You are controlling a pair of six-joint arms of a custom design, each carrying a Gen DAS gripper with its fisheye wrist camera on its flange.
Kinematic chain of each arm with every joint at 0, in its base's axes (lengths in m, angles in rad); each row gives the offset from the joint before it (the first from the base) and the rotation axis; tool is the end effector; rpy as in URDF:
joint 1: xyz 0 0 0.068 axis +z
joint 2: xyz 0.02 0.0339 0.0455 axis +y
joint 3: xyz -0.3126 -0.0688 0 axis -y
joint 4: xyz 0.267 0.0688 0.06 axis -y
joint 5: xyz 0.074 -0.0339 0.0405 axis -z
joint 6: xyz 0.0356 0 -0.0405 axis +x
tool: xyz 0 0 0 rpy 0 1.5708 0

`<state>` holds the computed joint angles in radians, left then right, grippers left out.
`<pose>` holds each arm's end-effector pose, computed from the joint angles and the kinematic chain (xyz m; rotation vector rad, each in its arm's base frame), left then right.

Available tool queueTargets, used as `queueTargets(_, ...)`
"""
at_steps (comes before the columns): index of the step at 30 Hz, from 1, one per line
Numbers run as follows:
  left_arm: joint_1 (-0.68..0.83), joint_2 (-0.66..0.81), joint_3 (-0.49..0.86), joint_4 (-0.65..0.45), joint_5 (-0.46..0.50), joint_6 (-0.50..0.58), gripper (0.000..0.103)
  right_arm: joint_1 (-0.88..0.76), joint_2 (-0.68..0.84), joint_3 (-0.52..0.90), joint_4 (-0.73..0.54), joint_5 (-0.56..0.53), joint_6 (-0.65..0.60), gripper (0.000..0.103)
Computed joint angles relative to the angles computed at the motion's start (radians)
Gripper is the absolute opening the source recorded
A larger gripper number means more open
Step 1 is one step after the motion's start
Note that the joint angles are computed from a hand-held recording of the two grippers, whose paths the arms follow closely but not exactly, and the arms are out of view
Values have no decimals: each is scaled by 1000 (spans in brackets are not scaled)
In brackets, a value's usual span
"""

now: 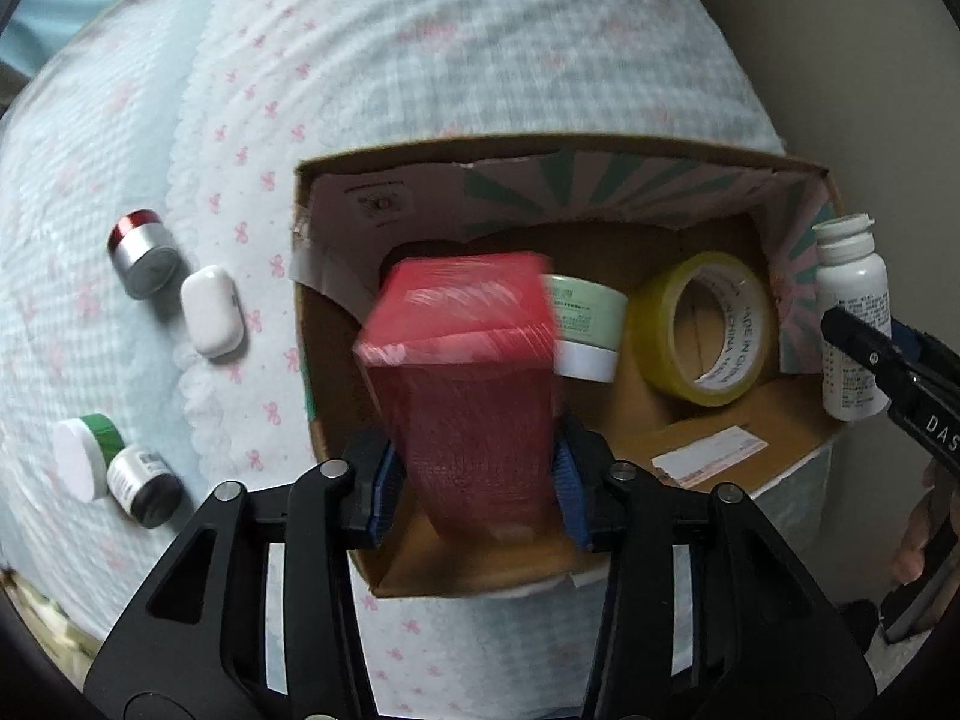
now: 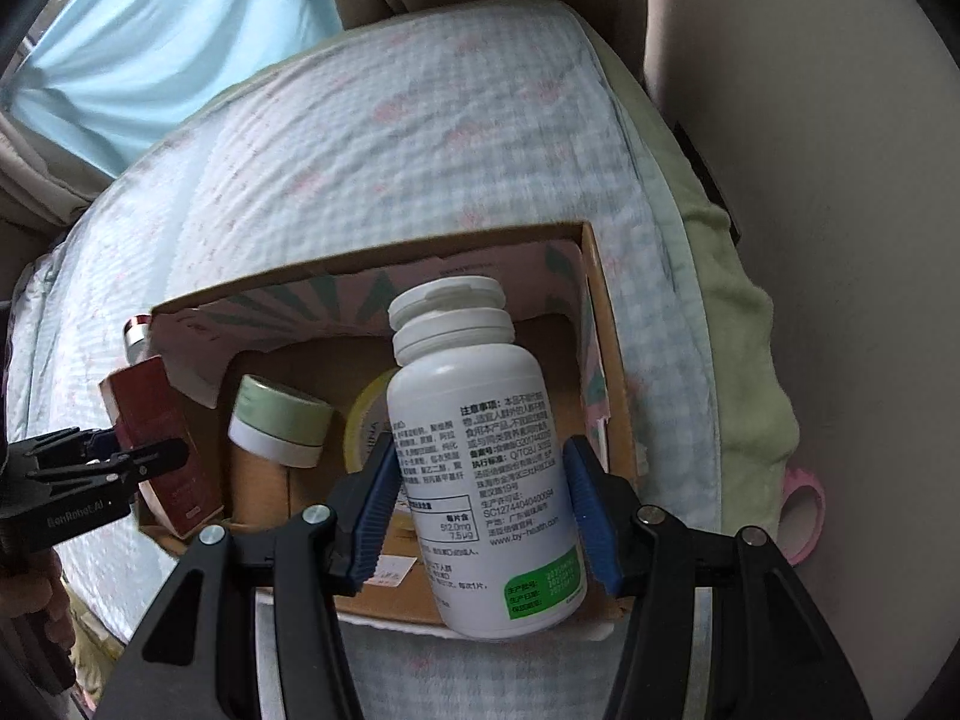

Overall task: Organize rigid objects
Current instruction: 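Carry the red box and pill bottle into the cardboard box and release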

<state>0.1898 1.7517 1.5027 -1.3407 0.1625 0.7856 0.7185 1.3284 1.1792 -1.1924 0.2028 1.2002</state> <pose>0.3426 0.0599 0.3042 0.8998 2.9386 -0.2347 0.1874 0.1543 0.3306 0.7105 2.7532 0.1019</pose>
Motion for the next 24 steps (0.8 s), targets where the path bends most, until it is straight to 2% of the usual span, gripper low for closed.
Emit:
queueTargets(7, -15, -11, -35, 24, 3, 37, 37, -24, 29, -13, 11, -25, -13, 52)
queueTargets(9, -9, -18, -38, 25, 10, 36, 43, -18, 28, -16, 11, -5, 9, 53)
queueTargets(11, -5, -25, -27, 20, 16, 37, 101, -11, 31, 3, -15, 19, 36, 86)
queueTargets(12, 10, -28, -7, 7, 41, 45, 103, -3, 30, 15, -35, 42, 58, 103)
queueTargets(14, 29, -21, 29, -26, 69, 55, 103, 8, 7, 20, -44, 61, 101, 103)
queueTargets(24, 136, 2, 123, -97, 56, 98, 103, 53, -12, 59, -85, 93, 193, 103)
